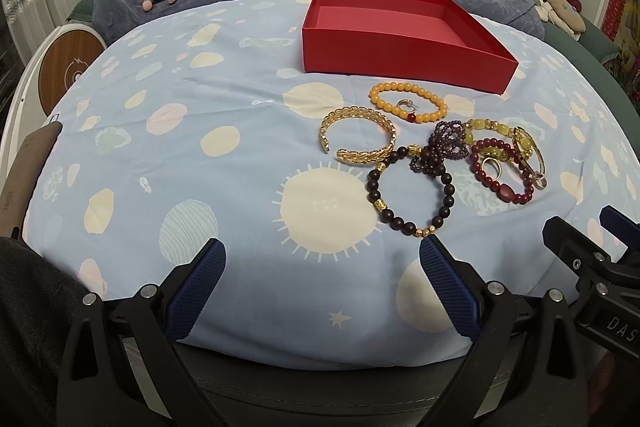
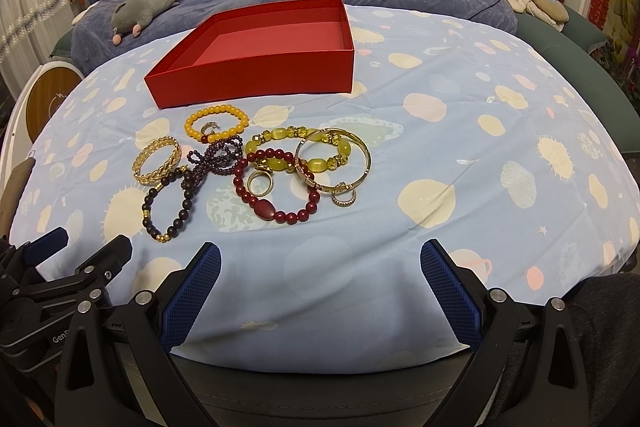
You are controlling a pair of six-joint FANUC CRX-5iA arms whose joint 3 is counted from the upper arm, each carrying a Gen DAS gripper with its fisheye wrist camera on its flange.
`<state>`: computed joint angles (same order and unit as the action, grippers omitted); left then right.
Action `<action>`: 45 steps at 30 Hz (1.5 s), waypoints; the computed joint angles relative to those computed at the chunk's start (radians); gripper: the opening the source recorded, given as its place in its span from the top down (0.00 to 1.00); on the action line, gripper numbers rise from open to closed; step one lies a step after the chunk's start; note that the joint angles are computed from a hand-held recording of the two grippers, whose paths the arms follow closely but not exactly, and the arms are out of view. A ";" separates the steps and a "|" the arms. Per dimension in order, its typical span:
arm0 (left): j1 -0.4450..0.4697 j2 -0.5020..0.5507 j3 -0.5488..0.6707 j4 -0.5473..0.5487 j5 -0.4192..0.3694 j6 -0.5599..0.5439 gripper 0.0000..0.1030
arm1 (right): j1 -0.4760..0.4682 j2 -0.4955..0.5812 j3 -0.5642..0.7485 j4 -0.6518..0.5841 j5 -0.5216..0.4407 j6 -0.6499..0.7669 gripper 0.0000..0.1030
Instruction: Organize jewelry
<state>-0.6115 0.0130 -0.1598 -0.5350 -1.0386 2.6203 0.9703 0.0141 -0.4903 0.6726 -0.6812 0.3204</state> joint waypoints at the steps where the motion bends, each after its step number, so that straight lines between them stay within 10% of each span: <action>1: 0.008 -0.006 -0.006 0.009 0.010 0.000 0.09 | -0.001 0.002 0.001 0.001 0.000 -0.004 0.07; 26: 0.229 0.113 0.042 0.242 0.148 -0.249 0.11 | -0.111 0.085 0.139 -0.189 0.006 0.173 0.07; 35: 0.226 0.118 0.051 0.229 0.192 -0.289 0.48 | -0.126 0.110 0.163 -0.203 0.012 0.185 0.07; 45: 0.217 0.079 0.024 0.224 0.190 -0.237 0.48 | -0.138 0.132 0.203 -0.261 0.026 0.242 0.07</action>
<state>-0.3944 0.0922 -0.1361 -0.3113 -0.8490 2.3838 0.8323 0.1462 -0.2870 0.4113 -0.6548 0.5624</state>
